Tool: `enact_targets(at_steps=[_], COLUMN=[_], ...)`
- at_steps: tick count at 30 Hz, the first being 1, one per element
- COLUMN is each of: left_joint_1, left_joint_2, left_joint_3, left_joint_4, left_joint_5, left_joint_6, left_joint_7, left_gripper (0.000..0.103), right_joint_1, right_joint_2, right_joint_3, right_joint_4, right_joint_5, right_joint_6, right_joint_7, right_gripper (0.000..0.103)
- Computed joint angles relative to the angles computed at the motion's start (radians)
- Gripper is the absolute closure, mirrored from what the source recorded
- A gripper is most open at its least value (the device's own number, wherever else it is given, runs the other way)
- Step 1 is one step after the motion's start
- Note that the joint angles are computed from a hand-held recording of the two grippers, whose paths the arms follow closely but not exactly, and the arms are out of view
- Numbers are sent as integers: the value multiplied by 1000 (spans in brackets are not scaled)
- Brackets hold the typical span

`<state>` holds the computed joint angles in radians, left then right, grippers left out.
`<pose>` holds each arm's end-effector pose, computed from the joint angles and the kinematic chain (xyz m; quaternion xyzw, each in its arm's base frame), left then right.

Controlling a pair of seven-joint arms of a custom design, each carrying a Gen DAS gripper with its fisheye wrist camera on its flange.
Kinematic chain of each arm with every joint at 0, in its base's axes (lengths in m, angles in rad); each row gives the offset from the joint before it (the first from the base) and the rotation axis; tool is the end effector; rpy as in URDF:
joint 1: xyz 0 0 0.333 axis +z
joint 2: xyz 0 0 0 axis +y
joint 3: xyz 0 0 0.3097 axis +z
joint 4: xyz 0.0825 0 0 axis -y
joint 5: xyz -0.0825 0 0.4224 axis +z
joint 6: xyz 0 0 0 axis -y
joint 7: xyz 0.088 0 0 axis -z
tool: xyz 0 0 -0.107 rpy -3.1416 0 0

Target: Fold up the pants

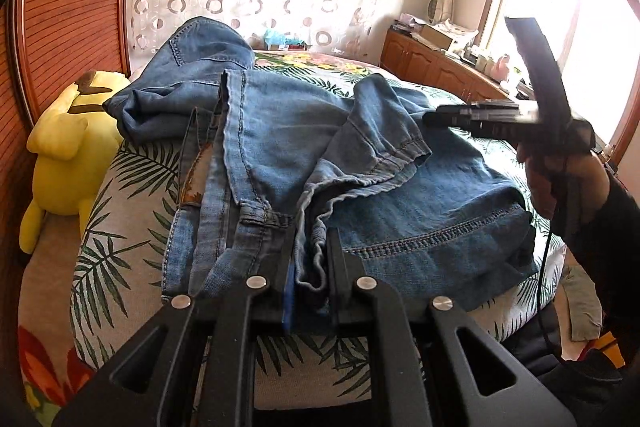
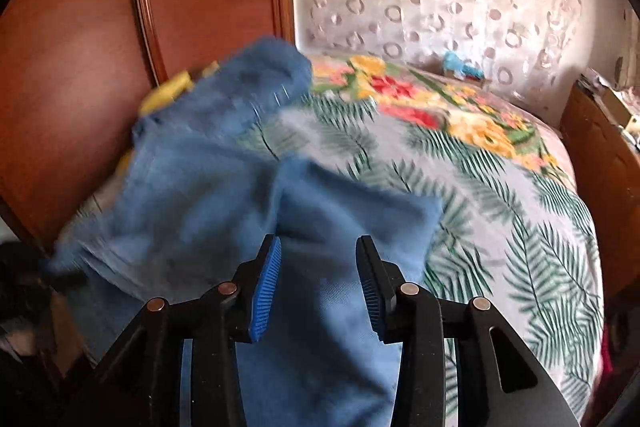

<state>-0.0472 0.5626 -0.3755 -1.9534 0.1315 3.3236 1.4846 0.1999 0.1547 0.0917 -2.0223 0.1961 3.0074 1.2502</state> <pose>0.6332 -0.2731 0.2720 -0.5265 0.7405 -0.3880 0.1546 0.6377 0.1742 0.4453 -0.7675 0.4967 -0.2478 0.3207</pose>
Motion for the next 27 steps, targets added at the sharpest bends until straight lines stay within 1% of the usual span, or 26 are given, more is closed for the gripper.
enact_targets(at_steps=[3, 5, 6, 8, 9, 11, 12, 13, 15, 16, 20, 23, 25, 27], left_joint_1=[0, -21, -42, -68, -72, -105, -128, -137, -117, -123, -168, -148, -143, -117], left_joint_2=[-4, -11, -17, -24, -25, -27, -26, -22, -4, 2, 11, 6, -4, -15], left_joint_3=[1, 22, 44, 72, 78, 114, 139, 150, 131, 136, 180, 160, 159, 136], left_joint_4=[0, 0, 0, -1, -1, 3, 5, 10, 27, 32, 38, 26, 14, -2], left_joint_5=[-3, -15, -24, -35, -37, -49, -58, -64, -64, -66, -78, -79, -82, -79], left_joint_6=[-12, -20, -23, -29, -31, -35, -36, -40, -62, -64, -49, -34, -20, -6], left_joint_7=[-4, -8, -12, -13, -11, -13, -16, -17, -12, -10, -15, -13, -16, -18], left_gripper=[90, 85, 83, 73, 71, 58, 57, 57, 56, 56, 55, 55, 55, 55], right_joint_1=[16, 32, 35, 46, 35, 12, 8, -5, -32, -35, -10, -1, -2, 5], right_joint_2=[8, 18, 24, 42, 49, 58, 56, 55, 59, 59, 70, 96, 117, 149], right_joint_3=[-12, -20, -23, -27, -10, 22, 26, 40, 72, 78, 59, 59, 70, 76], right_joint_4=[7, 20, 27, 47, 52, 70, 72, 72, 81, 82, 102, 146, 183, 234], right_joint_5=[-46, -88, -105, -138, -117, -58, -41, -4, 81, 106, 104, 106, 121, 123], right_joint_6=[-23, -37, -43, -60, -62, -76, -77, -74, -80, -83, -100, -123, -137, -150], right_joint_7=[20, 34, 36, 46, 24, -24, -34, -61, -132, -155, -177, -191, -213, -224], right_gripper=[63, 63, 63, 63, 63, 63, 63, 63, 63, 63, 63, 63, 63, 63])
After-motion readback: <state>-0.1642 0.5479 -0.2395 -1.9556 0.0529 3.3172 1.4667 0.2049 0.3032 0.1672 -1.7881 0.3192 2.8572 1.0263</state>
